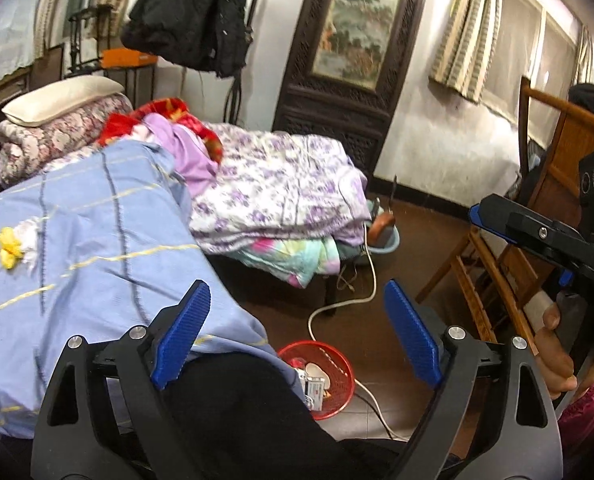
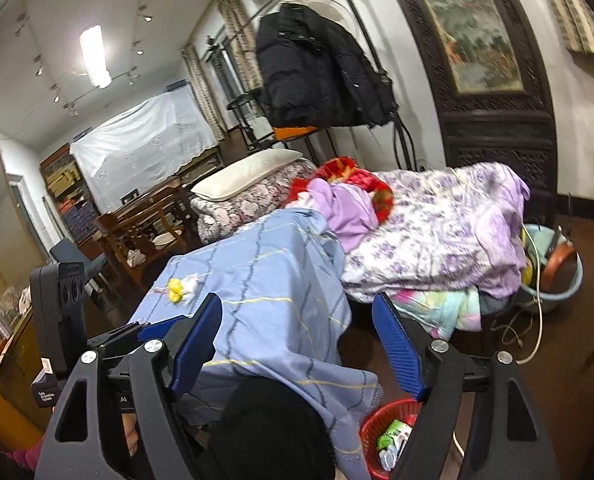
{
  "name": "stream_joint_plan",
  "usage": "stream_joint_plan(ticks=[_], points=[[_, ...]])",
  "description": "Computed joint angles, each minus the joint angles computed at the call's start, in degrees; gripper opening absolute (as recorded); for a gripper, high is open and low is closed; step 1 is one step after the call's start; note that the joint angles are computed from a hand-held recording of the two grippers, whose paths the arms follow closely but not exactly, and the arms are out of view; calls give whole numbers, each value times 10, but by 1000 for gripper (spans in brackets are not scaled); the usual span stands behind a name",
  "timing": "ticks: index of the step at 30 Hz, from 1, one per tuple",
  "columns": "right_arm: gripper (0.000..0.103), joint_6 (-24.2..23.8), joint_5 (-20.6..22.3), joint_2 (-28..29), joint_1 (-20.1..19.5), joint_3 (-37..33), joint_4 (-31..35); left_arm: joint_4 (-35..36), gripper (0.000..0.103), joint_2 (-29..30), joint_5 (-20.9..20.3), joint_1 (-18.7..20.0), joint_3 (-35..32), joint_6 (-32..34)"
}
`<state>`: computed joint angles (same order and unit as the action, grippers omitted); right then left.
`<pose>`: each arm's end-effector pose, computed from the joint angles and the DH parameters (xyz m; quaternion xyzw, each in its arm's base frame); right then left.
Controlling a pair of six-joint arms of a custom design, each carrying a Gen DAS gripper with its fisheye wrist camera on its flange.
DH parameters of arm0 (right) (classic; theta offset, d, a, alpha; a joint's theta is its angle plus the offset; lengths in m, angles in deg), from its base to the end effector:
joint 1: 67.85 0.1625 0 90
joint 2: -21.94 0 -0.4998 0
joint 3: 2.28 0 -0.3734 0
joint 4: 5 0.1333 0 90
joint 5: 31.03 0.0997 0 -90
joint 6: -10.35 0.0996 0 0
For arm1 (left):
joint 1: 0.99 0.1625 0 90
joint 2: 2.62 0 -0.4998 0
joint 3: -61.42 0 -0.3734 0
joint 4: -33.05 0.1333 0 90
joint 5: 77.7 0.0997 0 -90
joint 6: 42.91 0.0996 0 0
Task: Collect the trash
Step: 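Move both tools back over the remaining trash on the bed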
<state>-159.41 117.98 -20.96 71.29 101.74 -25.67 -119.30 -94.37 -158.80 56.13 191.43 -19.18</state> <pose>0.4252 -0.3045 0.0666 0.0685 -0.8138 0.5383 0.2078 -0.0972 -0.4243 0.3817 0.4481 0.8661 -0.2134 0.0590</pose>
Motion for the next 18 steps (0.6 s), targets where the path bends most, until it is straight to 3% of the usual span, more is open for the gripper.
stream_joint_plan(ticks=[18], points=[[89, -37, -3, 95, 50, -182, 113, -21, 94, -57, -41, 82, -53, 25]])
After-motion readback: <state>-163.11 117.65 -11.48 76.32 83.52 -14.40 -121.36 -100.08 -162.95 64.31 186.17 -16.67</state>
